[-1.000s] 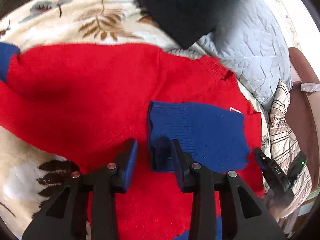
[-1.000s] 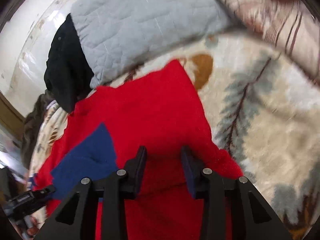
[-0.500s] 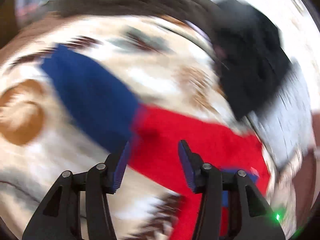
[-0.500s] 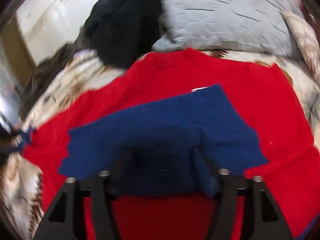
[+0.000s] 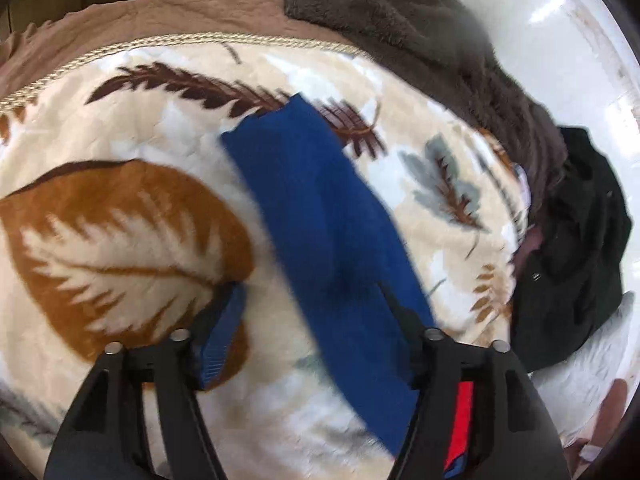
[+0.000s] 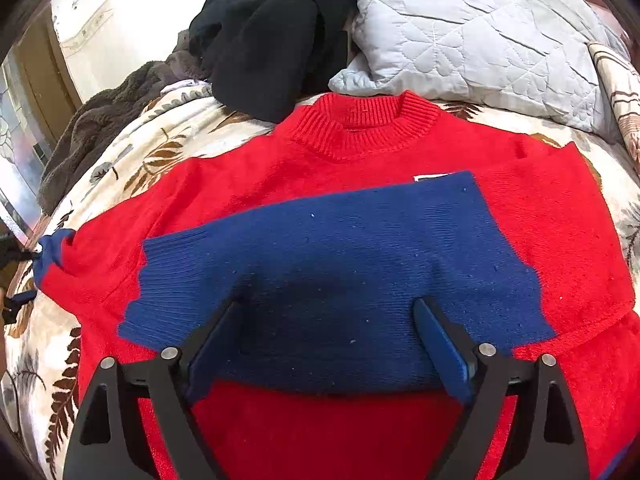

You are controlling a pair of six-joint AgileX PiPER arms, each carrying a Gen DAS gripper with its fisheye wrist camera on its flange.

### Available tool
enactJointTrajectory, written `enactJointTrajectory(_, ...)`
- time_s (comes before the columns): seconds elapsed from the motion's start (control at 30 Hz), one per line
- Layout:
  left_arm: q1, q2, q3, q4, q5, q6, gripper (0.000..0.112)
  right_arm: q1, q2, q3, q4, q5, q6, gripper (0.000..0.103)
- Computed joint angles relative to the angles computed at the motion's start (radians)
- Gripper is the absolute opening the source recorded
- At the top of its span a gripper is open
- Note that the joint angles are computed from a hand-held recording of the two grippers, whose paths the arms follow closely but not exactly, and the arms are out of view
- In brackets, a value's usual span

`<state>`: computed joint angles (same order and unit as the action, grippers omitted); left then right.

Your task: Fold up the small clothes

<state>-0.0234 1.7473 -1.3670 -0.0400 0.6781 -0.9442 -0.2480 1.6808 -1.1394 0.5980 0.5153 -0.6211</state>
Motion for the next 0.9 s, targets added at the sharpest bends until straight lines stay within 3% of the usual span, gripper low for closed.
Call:
enactJointTrajectory(0.07,0.027,0.014,0.010,-0.119,-0.069,0.110,0.064,-0.003,0.005,-0.004,0.015,0.009,-0.017,0.095)
enactJointTrajectory(0.1,0.048,0.019,0.025,-0.210,-0.105,0.193,0.040,-0.004,0.007,-0.007,0.020,0.014,-0.024,0.096)
enactJointTrajectory(0.17,0.076,0.035,0.030,-0.339,-0.118,0.312,0.009,-0.003,0.011,-0.012,0.024,0.023,-0.033,0.099)
enactJointTrajectory(0.23,0.108,0.012,0.083,-0.473,-0.153,0.391,0.009,0.002,0.019,-0.025,0.010,0.037,-0.027,0.103)
enactJointTrajectory(0.33,0.118,-0.047,0.126,-0.538,-0.188,0.435,0.009,0.030,0.025,-0.045,-0.092,0.038,0.062,0.103)
enactJointTrajectory(0.47,0.074,-0.117,0.123,-0.455,-0.222,0.370,0.008,0.027,0.036,-0.078,-0.120,0.083,0.072,0.103)
enactJointTrajectory(0.53,0.021,-0.130,0.086,-0.324,-0.217,0.273,0.008,0.033,0.032,-0.093,-0.173,0.099,0.102,0.101)
enactJointTrajectory(0.7,-0.092,-0.109,-0.007,-0.117,-0.180,0.139,0.008,-0.050,-0.055,-0.015,-0.123,0.019,0.076,0.098)
enactJointTrajectory(0.9,-0.146,-0.094,-0.029,-0.182,-0.171,0.216,0.008,-0.208,-0.035,-0.074,-0.145,0.064,0.033,0.098)
